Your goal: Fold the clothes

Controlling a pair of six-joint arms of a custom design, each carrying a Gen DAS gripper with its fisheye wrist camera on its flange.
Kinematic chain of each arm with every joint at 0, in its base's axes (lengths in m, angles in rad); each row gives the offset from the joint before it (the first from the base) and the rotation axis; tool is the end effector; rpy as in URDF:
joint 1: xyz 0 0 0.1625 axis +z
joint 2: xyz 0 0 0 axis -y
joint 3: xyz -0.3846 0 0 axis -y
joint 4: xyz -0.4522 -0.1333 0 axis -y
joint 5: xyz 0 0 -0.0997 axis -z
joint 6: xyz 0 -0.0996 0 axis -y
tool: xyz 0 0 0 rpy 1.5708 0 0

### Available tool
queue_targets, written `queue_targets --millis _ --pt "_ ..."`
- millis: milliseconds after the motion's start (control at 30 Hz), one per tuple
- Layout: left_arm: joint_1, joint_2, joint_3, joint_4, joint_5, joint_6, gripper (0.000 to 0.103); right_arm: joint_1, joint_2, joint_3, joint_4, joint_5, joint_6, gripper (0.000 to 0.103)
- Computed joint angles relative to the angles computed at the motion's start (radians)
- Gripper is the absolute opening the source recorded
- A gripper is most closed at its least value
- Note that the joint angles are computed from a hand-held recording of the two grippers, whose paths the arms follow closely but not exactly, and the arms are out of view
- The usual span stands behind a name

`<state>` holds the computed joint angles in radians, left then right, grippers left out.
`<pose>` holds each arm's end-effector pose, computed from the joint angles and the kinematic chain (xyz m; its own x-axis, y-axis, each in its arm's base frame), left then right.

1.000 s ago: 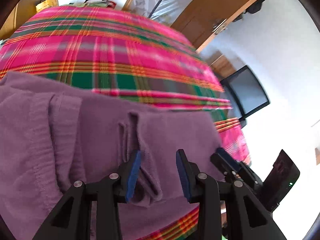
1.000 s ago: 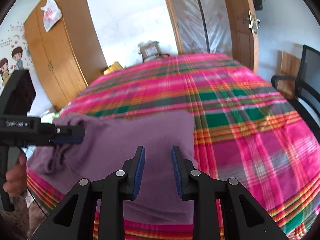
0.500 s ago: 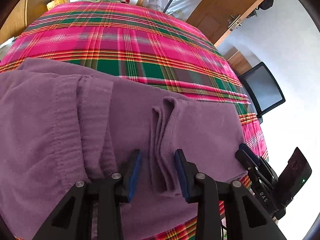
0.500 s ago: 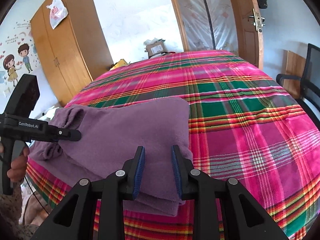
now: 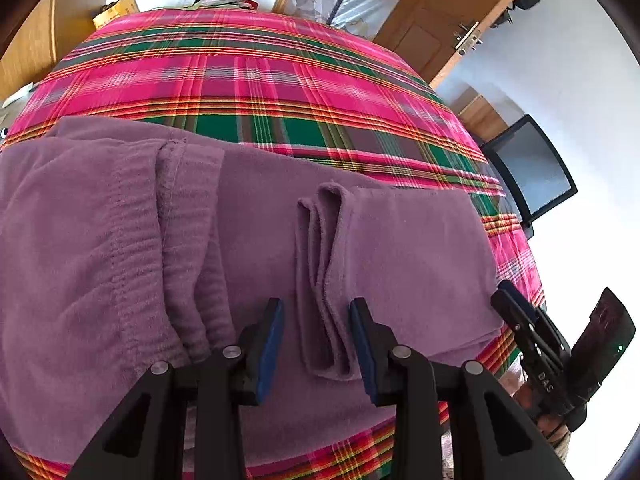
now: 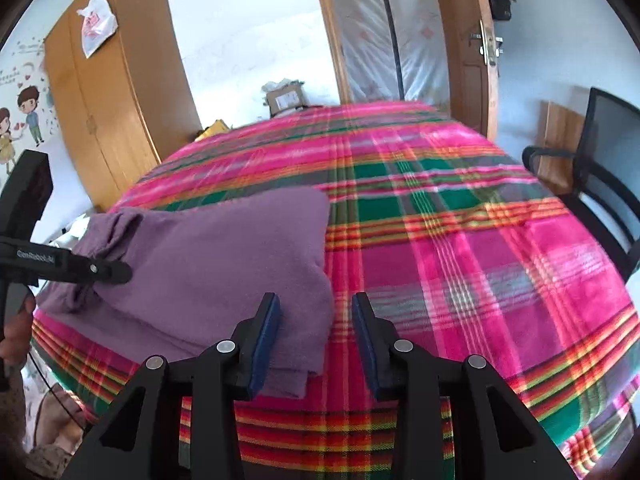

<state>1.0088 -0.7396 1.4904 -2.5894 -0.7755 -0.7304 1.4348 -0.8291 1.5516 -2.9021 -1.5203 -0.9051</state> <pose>-0.2157 -0.7261 0.0724 -0.8591 -0.3856 -0.3364 -0.0796 0.7501 -0.6565 0.0370 -0.7496 0.1225 -0.7010 -0.5733 0.4242 -0.7126 0.5860 -0.3858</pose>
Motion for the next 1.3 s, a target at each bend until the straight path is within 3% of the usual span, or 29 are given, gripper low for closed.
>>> queue_targets --millis 67,333,467,567,633,833,1167,1300 --pt "0.0 0.002 -0.002 0.001 0.003 -0.002 0.035 -0.003 0.0 -0.013 0.06 0.009 0.021 0.038" --pt "0.0 -0.003 -0.006 0.02 -0.013 -0.022 0.035 -0.003 0.0 -0.014 0.034 -0.006 0.015 0.038" --pt "0.001 0.007 -0.022 0.026 -0.012 -0.023 0.035 0.008 0.014 -0.038 -0.012 0.053 0.022 0.039" --pt "-0.002 0.019 -0.04 0.065 -0.005 -0.026 0.035 0.025 0.041 -0.083 0.025 0.087 -0.003 0.024" --pt "-0.002 0.02 -0.042 0.07 -0.003 -0.024 0.035 0.04 0.071 -0.13 0.075 0.072 -0.021 0.014" --pt "0.001 0.01 -0.025 0.042 -0.017 -0.016 0.035 0.067 0.184 -0.273 0.141 -0.099 0.033 0.011" --pt "-0.002 0.014 -0.028 0.053 -0.005 -0.01 0.035 0.063 0.19 -0.287 0.154 -0.111 0.067 0.014" --pt "-0.002 0.001 -0.017 0.052 -0.017 -0.02 0.035 0.05 0.138 -0.235 0.143 -0.075 0.1 0.016"
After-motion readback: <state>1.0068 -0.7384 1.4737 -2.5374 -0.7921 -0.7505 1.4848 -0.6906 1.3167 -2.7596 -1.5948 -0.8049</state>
